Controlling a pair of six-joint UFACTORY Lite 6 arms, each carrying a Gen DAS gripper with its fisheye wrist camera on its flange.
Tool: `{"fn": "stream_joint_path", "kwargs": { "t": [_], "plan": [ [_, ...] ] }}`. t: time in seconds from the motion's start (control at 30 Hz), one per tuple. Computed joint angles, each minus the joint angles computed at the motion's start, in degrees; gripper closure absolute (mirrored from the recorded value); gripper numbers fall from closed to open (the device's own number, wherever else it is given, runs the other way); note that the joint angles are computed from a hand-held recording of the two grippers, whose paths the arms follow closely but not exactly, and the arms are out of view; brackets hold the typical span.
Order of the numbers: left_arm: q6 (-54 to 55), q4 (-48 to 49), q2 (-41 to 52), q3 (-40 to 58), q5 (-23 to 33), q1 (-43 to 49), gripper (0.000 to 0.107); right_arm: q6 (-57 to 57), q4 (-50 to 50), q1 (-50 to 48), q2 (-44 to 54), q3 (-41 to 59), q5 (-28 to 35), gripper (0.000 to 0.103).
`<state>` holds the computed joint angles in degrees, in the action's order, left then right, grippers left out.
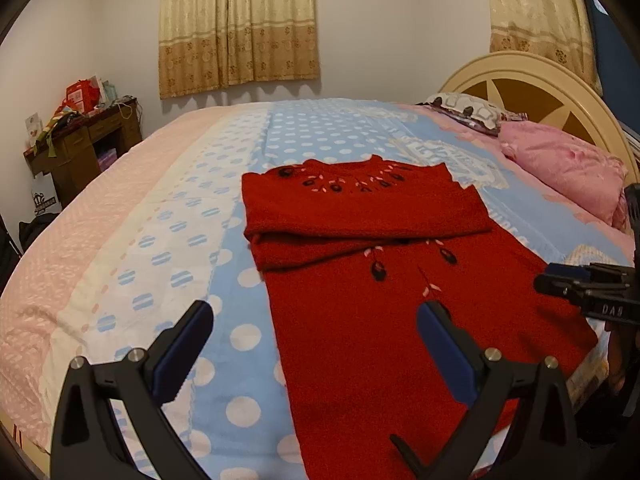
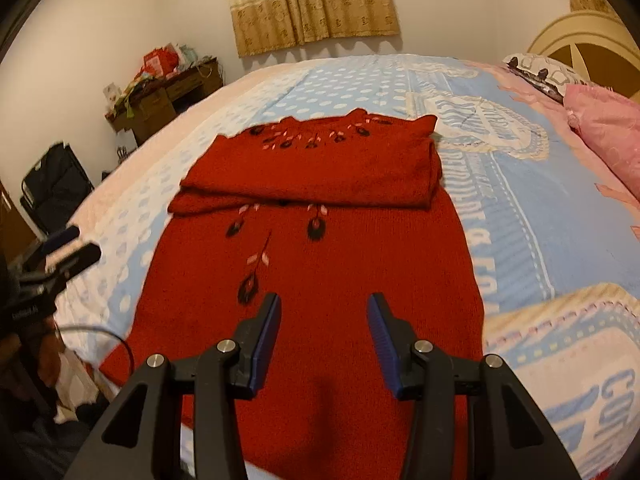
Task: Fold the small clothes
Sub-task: 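Move both open grippers back along the cardigan toward its hem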
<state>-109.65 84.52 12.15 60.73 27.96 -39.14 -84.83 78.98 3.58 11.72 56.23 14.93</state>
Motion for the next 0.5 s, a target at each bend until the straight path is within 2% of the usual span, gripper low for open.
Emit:
{"fn": "stream_joint_path", "kwargs": {
  "t": [0.3,0.5],
  "plan": [
    [6.1,-7.5,-2.5,-4.5,0.3,-1.5,0.004,-2.3,0.9,-1.4,-2.9,-3.5,0.0,0.056],
    [11.7,-14.3,-7.5,-10.0,-6.8,1.4,0.004,-1.9,0.5,-2.6,-2.7,-3.5,0.4,0.056]
  ]
}}
